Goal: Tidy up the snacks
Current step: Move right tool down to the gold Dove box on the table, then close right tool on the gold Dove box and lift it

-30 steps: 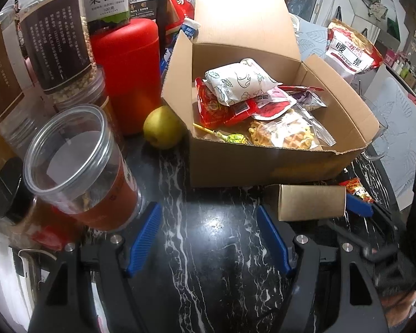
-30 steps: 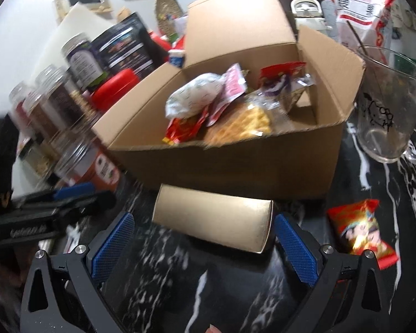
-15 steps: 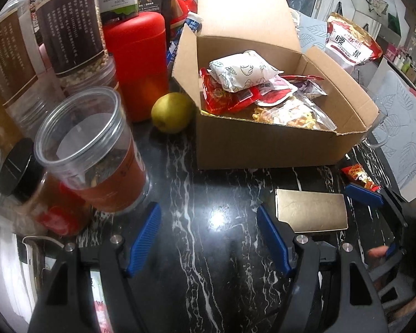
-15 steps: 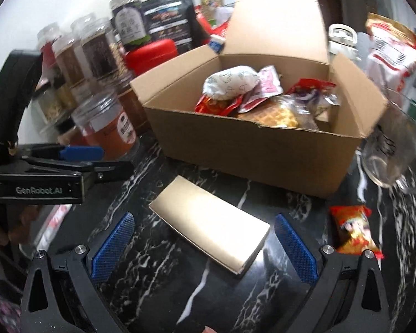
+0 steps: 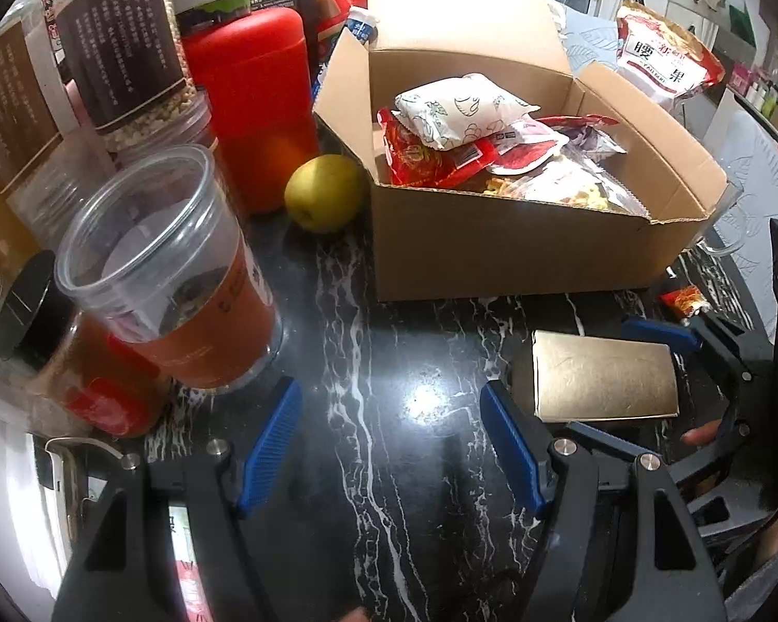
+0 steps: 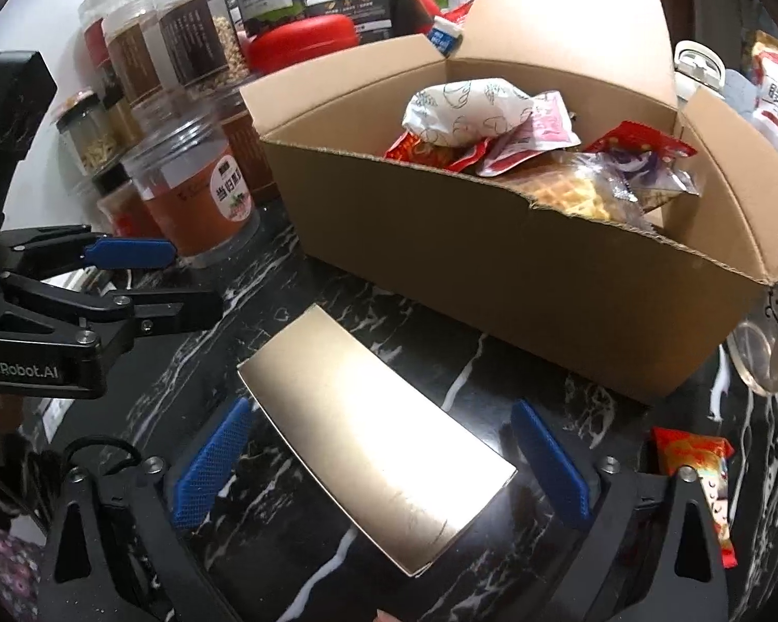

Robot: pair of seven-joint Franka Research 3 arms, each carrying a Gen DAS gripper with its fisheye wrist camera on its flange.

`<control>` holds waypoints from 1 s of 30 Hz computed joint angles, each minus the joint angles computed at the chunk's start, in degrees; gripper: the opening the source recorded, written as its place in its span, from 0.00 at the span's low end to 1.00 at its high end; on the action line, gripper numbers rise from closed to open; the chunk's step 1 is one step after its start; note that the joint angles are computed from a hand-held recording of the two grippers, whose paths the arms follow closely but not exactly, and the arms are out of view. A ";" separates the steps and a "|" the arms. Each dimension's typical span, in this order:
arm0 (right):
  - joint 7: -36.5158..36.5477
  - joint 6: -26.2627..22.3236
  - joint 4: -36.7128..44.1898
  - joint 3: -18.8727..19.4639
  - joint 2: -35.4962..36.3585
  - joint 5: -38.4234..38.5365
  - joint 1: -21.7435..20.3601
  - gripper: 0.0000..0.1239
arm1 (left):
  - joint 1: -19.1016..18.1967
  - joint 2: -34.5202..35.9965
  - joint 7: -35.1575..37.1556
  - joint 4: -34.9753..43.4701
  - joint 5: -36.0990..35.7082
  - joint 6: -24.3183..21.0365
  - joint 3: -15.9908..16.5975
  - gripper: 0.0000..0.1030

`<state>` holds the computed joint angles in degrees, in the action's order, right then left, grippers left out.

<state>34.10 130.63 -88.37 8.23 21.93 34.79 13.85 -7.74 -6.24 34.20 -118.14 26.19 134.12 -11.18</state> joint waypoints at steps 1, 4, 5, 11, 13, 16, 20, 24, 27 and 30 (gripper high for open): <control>0.21 -0.46 0.16 -0.10 0.15 -0.46 0.09 0.67 | 0.02 0.16 -0.30 0.22 0.41 -0.38 -0.09 0.69; -0.20 0.93 -1.39 -0.22 -0.49 -1.35 0.46 0.45 | -0.06 0.55 -0.84 0.77 0.50 -1.15 -0.11 0.69; -0.31 2.14 -2.30 -0.34 -1.00 -1.75 0.70 0.37 | -0.11 0.56 -0.52 0.72 -0.01 -0.81 -0.01 0.69; 2.12 3.49 -5.20 -0.96 -3.20 -1.02 -0.20 0.35 | -0.75 1.63 0.46 1.93 -0.35 -0.73 -0.40 0.69; 2.10 4.10 -6.77 -1.08 -4.47 0.40 -0.93 0.35 | -1.16 2.24 0.73 2.72 -0.22 -0.98 -0.62 0.69; 1.39 4.00 -8.70 -1.17 -6.57 3.81 -2.19 0.35 | -1.88 3.67 1.56 4.37 -0.80 -0.98 -0.83 0.69; -0.16 5.17 -12.20 -2.10 -10.27 7.64 -3.40 0.35 | -3.06 6.29 2.34 7.18 -0.88 -0.35 -1.18 0.69; -0.97 5.55 -15.13 -3.55 -13.30 10.80 -4.48 0.35 | -4.76 10.25 3.36 11.86 -0.45 -1.54 -1.61 0.69; -0.12 7.03 -17.00 -4.61 -14.76 11.00 -4.80 0.35 | -6.07 12.53 4.94 14.60 -1.44 -1.71 -1.85 0.69; 1.23 7.85 -18.11 -5.75 -15.61 10.54 -5.48 0.35 | -7.41 15.86 6.65 18.59 -2.40 -1.80 -2.03 0.69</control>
<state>35.34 138.48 -106.48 2.48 6.32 45.33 8.37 -15.15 9.62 40.85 -99.55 23.79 132.32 -13.21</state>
